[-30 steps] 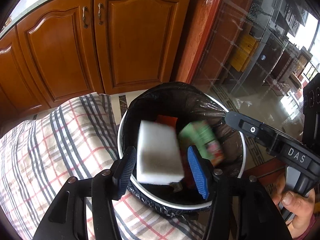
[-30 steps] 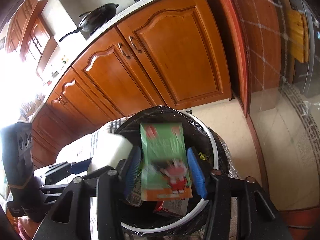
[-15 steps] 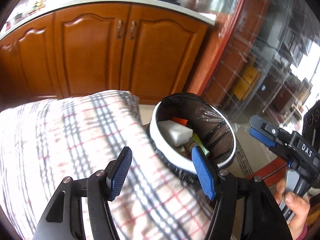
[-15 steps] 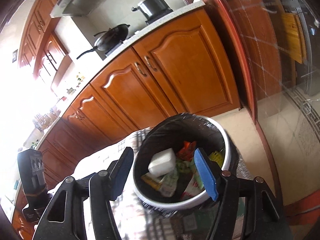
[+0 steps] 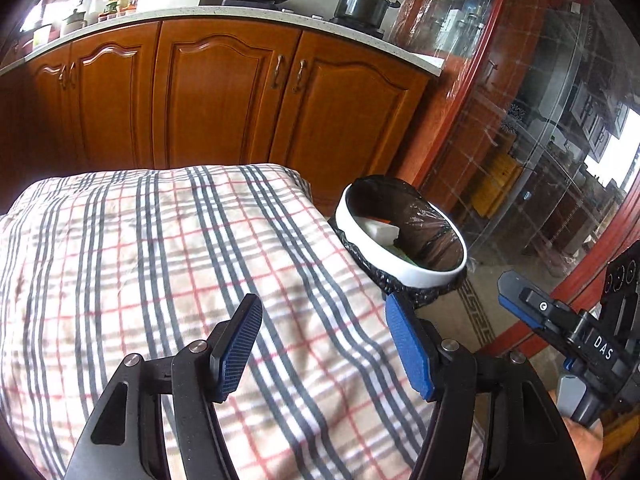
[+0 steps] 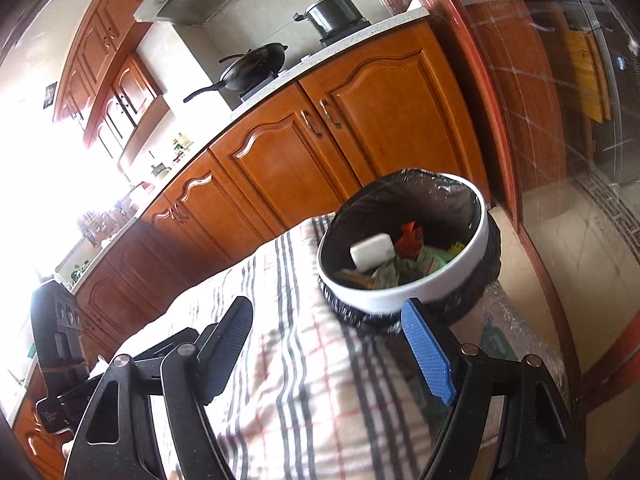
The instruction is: Collect trash
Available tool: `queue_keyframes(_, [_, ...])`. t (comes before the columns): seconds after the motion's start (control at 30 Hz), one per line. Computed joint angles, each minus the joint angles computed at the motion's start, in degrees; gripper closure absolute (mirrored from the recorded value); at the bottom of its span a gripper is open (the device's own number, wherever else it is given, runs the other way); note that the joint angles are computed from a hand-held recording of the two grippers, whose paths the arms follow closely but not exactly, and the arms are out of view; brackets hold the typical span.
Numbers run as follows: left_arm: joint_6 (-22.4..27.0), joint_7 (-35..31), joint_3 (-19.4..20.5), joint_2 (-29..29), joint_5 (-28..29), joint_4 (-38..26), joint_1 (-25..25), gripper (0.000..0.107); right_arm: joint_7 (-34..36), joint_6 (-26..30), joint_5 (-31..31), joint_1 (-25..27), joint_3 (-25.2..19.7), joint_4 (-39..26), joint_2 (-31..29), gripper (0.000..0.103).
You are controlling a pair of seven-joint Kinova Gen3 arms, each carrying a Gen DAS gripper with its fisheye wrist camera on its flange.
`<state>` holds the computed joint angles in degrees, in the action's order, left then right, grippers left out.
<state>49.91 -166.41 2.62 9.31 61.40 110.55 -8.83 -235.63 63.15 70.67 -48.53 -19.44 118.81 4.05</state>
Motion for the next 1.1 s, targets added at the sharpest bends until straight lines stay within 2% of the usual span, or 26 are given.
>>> queue_keyframes(0.13, [2.72, -2.46, -1.31, -1.75, 1.42, 1.52, -1.63, 0.044, 1.03, 3.11, -1.25, -1.87, -1.12, -1.96, 1.17, 0.023])
queue_keyframes(0.17, [3.70, -3.77, -2.77, -2.12, 2.33, 1.93, -1.30, 0.044, 1.51, 4.16, -1.40, -1.21, -2.50, -2.53, 1.40, 0.023])
queue_keyframes(0.2, [4.81, -6.02, -4.70, -2.77, 3.90, 2.82, -0.86, 0.044, 2.41, 5.81, -1.62, -0.59, -4.08, -3.43, 1.67, 0.023])
queue_keyframes(0.27, [6.86, -10.68, -5.41, -4.26, 6.85, 4.77, -3.09, 0.043, 3.49, 9.97, -1.93, -2.54, -4.29, -5.42, 2.76, 0.022])
queue_keyframes(0.3, [7.54, -13.01, -5.09, -5.12, 8.32, 5.98, -4.72, 0.041, 3.99, 12.30, -1.95, -5.11, -2.86, -6.33, 3.30, 0.020])
queue_keyframes(0.37, [7.91, -17.67, -6.54, -7.57, 11.82, 9.26, -6.00, 0.024, 5.85, 16.96, -1.86, -10.41, 0.21, -8.61, 4.65, 0.008])
queue_keyframes(0.4, [7.90, -20.00, -7.36, -8.77, 13.68, 11.12, -6.58, 0.012, 6.21, 19.29, -1.68, -13.07, 1.75, -9.47, 5.64, 0.005])
queue_keyframes(0.43, [7.74, -22.33, -8.41, -9.91, 15.46, 13.14, -6.90, 0.005, 6.98, 21.62, -1.27, -15.72, 3.35, -10.34, 6.74, 0.000])
queue_keyframes(0.57, [9.11, -31.65, -11.75, -11.61, 19.54, 19.66, -9.25, 0.005, 9.45, 30.94, -1.64, -25.18, 10.17, -14.49, 13.52, 0.000])
queue_keyframes(0.63, [9.75, -36.00, -12.38, -11.33, 21.01, 21.99, -10.60, 0.005, 7.51, 34.72, -1.13, -25.73, 8.93, -15.42, 16.78, 0.000])
queue_keyframes(0.73, [9.57, -38.98, -12.86, -11.82, 21.75, 24.00, -11.75, 0.005, 5.67, 36.81, 0.19, -22.67, 3.52, -15.35, 19.22, 0.000])
queue_keyframes(0.9, [10.30, -46.10, -14.05, -12.08, 24.76, 27.25, -13.79, 0.005, 7.38, 35.79, 0.04, -24.30, 4.34, -16.40, 20.90, 0.000])
queue_keyframes(1.1, [11.68, -51.14, -14.88, -11.10, 25.86, 30.33, -16.34, 0.005, 7.29, 34.74, 1.17, -25.64, 5.57, -17.02, 22.87, 0.000])
